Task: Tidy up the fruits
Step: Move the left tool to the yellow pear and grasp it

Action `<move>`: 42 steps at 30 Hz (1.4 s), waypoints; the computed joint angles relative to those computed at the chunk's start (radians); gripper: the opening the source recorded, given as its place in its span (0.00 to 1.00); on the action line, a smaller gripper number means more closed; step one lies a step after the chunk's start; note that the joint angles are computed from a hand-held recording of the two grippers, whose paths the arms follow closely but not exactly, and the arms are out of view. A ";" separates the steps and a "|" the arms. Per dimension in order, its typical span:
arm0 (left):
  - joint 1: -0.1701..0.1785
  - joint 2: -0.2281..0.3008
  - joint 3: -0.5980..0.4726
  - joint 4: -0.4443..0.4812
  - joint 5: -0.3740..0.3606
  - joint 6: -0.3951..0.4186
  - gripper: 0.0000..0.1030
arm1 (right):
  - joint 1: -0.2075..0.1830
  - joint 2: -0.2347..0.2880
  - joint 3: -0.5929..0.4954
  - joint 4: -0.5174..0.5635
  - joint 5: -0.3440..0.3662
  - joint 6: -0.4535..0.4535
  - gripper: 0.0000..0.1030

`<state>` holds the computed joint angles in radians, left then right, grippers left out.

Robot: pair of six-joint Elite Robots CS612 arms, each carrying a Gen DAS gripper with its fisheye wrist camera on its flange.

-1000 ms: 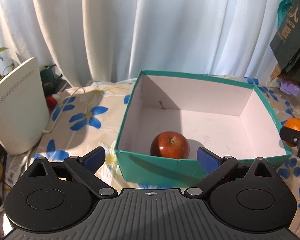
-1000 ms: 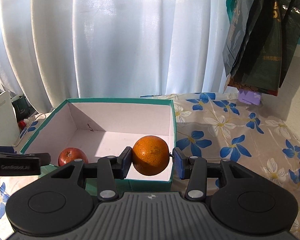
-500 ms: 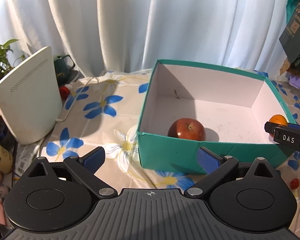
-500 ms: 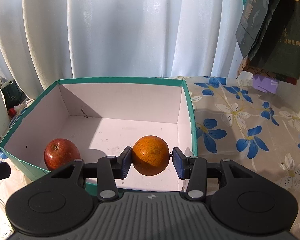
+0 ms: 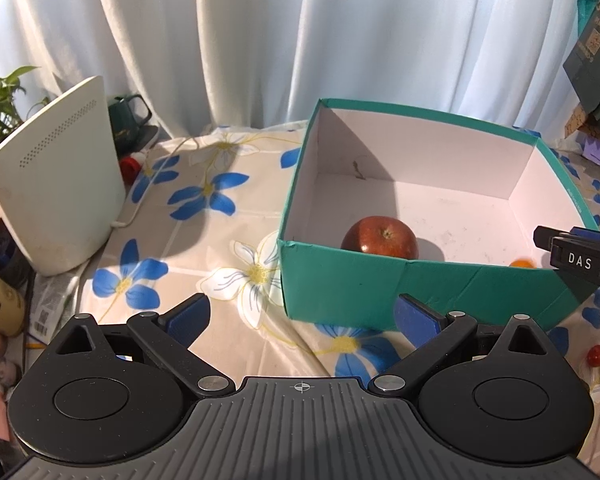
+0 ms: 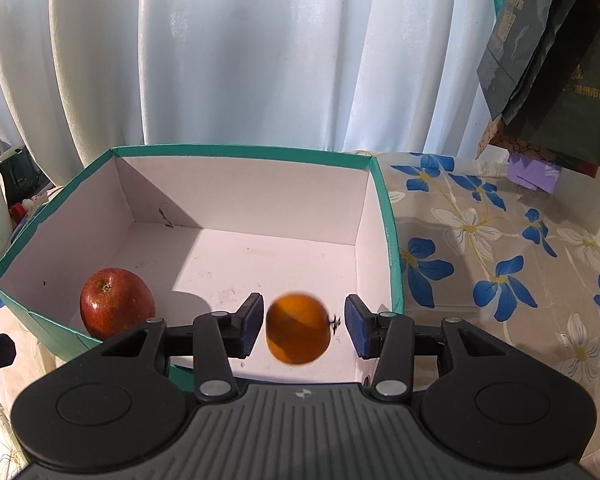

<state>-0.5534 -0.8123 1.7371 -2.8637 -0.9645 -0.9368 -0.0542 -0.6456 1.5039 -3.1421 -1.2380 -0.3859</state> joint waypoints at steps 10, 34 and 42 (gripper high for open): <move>-0.008 0.004 0.020 -0.040 -0.026 0.025 0.98 | -0.026 -0.049 0.072 -0.092 0.059 0.037 0.77; -0.037 0.071 -0.012 -0.197 -0.228 0.203 0.98 | -0.120 -0.154 0.330 -0.319 0.066 0.126 1.00; -0.026 0.085 -0.051 -0.127 -0.260 0.210 0.97 | -0.128 -0.150 0.325 -0.315 0.055 0.134 1.00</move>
<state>-0.5797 -0.7269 1.6858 -2.9909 -1.2245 -0.7271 -0.1822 -0.7960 1.8293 -3.4570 -1.1829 -0.2522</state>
